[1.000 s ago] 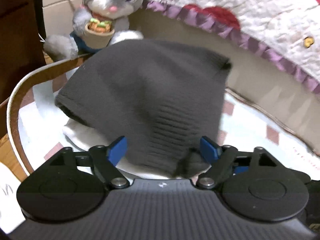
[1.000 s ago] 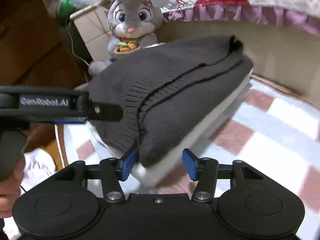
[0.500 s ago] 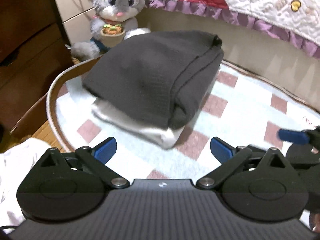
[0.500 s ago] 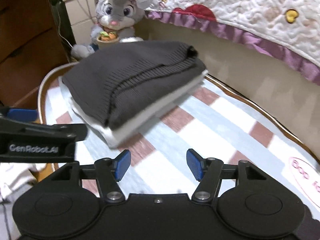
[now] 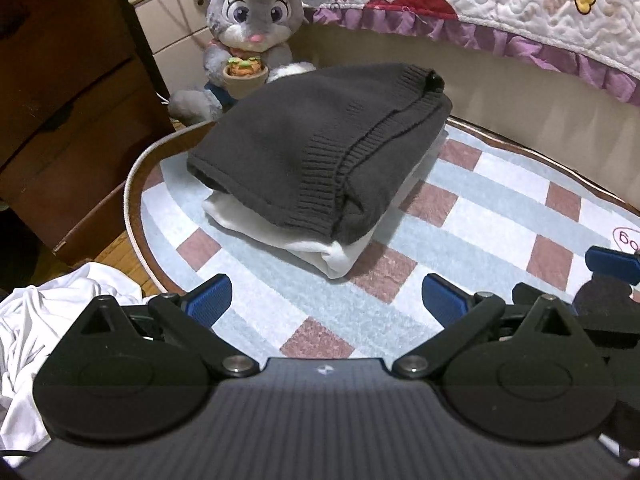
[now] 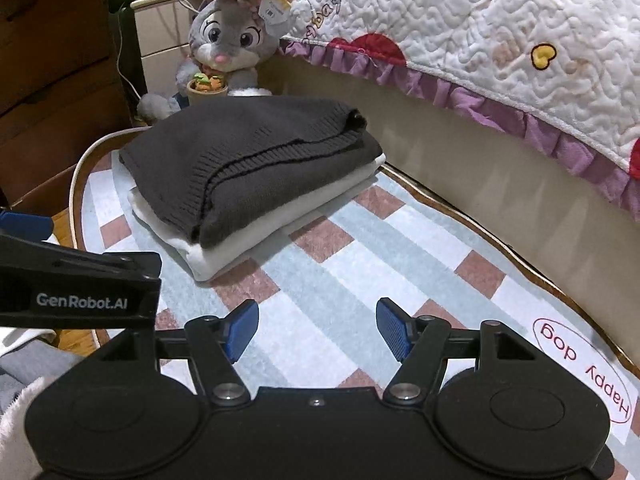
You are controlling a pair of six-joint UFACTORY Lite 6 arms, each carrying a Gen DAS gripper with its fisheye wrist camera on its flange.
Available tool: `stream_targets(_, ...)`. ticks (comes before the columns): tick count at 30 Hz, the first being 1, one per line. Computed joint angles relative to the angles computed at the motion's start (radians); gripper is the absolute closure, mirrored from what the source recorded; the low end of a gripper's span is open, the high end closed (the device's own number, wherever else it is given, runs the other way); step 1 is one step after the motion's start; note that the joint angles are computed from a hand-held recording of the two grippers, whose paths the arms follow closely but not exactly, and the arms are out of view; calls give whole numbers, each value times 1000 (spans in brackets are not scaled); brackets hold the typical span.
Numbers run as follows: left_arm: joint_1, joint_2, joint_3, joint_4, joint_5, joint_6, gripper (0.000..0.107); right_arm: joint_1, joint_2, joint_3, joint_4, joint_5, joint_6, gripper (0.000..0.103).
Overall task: Fold clothes
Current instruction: 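Open both grippers and withdraw from the clothes stack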
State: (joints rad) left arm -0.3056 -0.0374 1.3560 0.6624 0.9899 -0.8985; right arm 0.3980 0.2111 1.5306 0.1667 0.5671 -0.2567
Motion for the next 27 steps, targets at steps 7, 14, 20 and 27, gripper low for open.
stream_targets(7,-39,24,21,23,26,-36,4,-15,-22,-36,12,-26,-21,33)
stream_targets(14,-52,29,30,22,46,-40,4,-32,-32,-54,51,-39,-55,33)
stream_targets(20,-47,26,24,24,33,-31,4,-39,-35,-55,64,-36,-72,33)
stream_targets(27,-61,26,16,38,44,-49,4,-31,-53,-72,57,-41,-69,33)
